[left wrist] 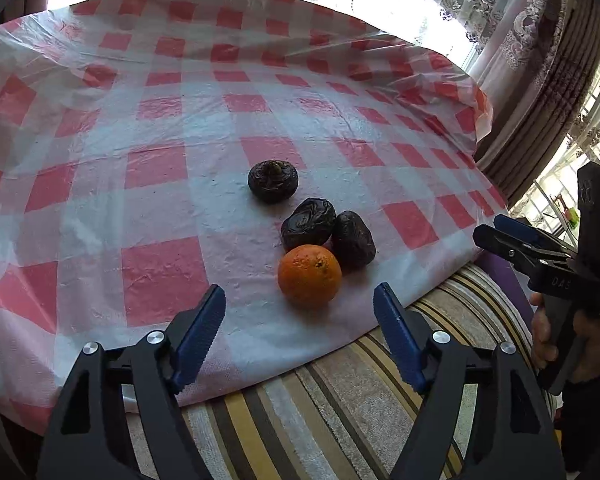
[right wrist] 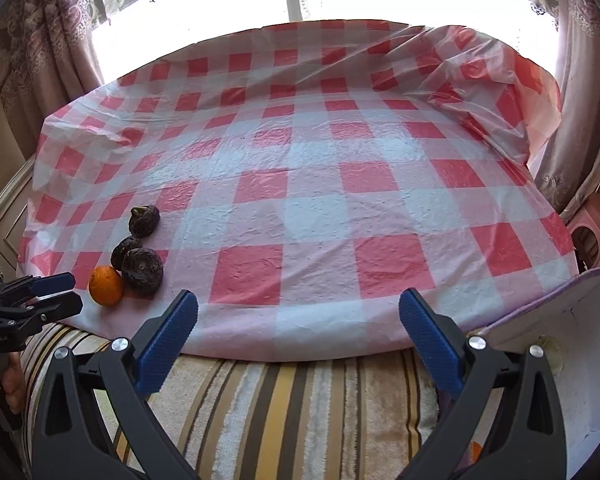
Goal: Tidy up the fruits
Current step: 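Grasp the last orange with the left tool while the right tool grasps a dried fruit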
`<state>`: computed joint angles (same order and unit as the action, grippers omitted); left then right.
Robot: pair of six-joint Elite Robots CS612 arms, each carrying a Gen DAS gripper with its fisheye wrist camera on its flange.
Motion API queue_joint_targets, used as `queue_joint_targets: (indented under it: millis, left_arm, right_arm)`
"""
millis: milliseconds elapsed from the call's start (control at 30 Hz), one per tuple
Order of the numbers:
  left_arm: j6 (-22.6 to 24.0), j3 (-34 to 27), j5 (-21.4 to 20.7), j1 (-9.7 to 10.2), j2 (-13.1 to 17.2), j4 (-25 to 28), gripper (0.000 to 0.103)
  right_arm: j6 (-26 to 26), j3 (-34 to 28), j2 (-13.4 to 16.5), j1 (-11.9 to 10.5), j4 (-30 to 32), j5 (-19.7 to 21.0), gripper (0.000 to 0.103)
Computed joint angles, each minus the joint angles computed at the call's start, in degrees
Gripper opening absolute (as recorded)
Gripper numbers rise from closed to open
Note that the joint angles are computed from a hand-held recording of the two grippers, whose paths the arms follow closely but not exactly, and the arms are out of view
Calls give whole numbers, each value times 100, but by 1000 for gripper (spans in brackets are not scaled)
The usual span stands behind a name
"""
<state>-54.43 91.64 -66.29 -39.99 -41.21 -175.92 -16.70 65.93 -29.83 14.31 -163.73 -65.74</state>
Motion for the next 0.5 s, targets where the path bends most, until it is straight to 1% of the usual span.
queue_joint_targets:
  millis: [67, 167, 233, 300, 433, 500]
  left_arm:
    - [-1, -37, -31, 17, 13, 49, 73]
    - [-67, -90, -201, 73, 43, 83, 73]
    - [-84, -133, -422, 130, 81, 58, 64]
    - [-123, -183, -563, 172, 121, 107, 60]
    - [20, -241, -602, 189, 159, 98, 59]
    - [85, -266, -586, 185, 166, 133, 57]
  right_arm:
    - [-117, -80, 28, 48, 126, 76, 101]
    - [-330, -172, 61, 135, 217, 75, 101]
    - [-476, -236, 85, 176, 341, 183, 101]
    - [-621, -298, 103, 211, 490, 274, 101]
    - [-884, -366, 133, 279, 617, 281, 100]
    - [-1005, -410, 150, 298, 734, 322, 96]
